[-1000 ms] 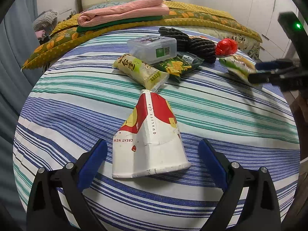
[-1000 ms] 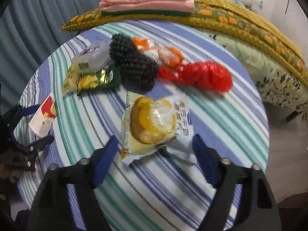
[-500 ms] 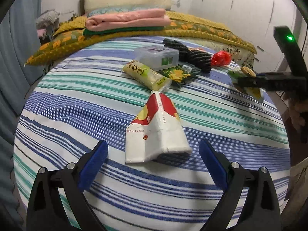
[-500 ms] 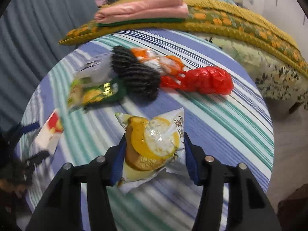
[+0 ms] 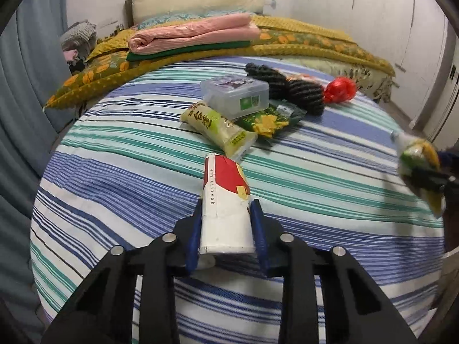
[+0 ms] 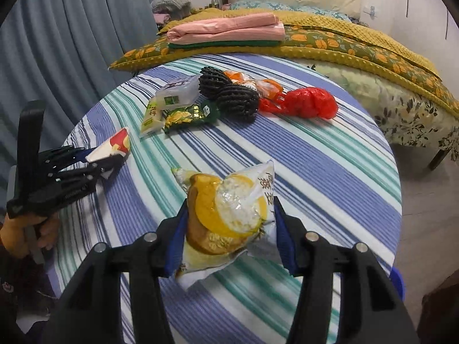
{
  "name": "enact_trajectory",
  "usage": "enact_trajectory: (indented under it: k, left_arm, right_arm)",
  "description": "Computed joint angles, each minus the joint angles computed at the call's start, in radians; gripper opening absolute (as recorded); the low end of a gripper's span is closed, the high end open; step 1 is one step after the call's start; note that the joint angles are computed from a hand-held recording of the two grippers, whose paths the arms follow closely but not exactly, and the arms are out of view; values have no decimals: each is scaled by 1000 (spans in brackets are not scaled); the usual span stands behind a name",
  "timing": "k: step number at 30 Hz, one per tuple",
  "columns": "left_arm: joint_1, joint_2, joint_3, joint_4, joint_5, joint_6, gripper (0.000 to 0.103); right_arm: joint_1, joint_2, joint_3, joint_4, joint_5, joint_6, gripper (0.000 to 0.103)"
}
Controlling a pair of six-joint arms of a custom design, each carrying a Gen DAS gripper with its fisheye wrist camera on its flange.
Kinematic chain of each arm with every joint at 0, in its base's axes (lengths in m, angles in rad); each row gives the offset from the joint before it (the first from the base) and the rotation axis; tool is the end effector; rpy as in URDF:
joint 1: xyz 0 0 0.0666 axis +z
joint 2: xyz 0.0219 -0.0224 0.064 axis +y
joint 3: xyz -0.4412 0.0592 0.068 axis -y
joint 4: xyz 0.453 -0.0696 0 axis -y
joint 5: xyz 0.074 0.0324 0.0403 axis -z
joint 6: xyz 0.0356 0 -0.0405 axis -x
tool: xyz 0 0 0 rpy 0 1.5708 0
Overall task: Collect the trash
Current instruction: 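Carry the paper cup and bread bag to the wastebasket and open both tools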
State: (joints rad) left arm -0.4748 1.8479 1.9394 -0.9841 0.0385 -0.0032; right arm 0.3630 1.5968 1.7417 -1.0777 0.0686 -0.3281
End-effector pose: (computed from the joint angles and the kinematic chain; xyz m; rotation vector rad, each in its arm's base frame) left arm 0.6464 -0.3343 0.4923 0.6033 2.4048 -0.2507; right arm 0.5756 0.2156 0.5472 -0.0154 2.5118 0.1999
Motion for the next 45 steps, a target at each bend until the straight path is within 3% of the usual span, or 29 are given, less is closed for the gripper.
enact_trajectory:
  k: [6, 11, 19, 33, 39, 45]
  left_arm:
    - [-18, -79, -77, 40, 92, 25, 27]
    - [-62, -104, -98, 40, 123, 43, 27]
    - [-143, -96, -98, 46, 98, 50, 27]
    - [-212, -57, -48, 22, 90, 60, 27]
    - [-266, -5, 34, -8, 109, 50, 27]
    - [-335, 68, 147, -50, 151, 51, 27]
  right_arm:
    - [4, -46, -60, 47, -18, -45, 52]
    - [6, -70, -96, 60, -18, -67, 53]
    - [2, -119, -155, 78, -4, -86, 53]
    - [-54, -212, -257, 131, -42, -125, 53]
    - [-122, -278, -307, 110, -19, -108, 53]
    - [-253, -370, -387, 58, 18, -106, 53]
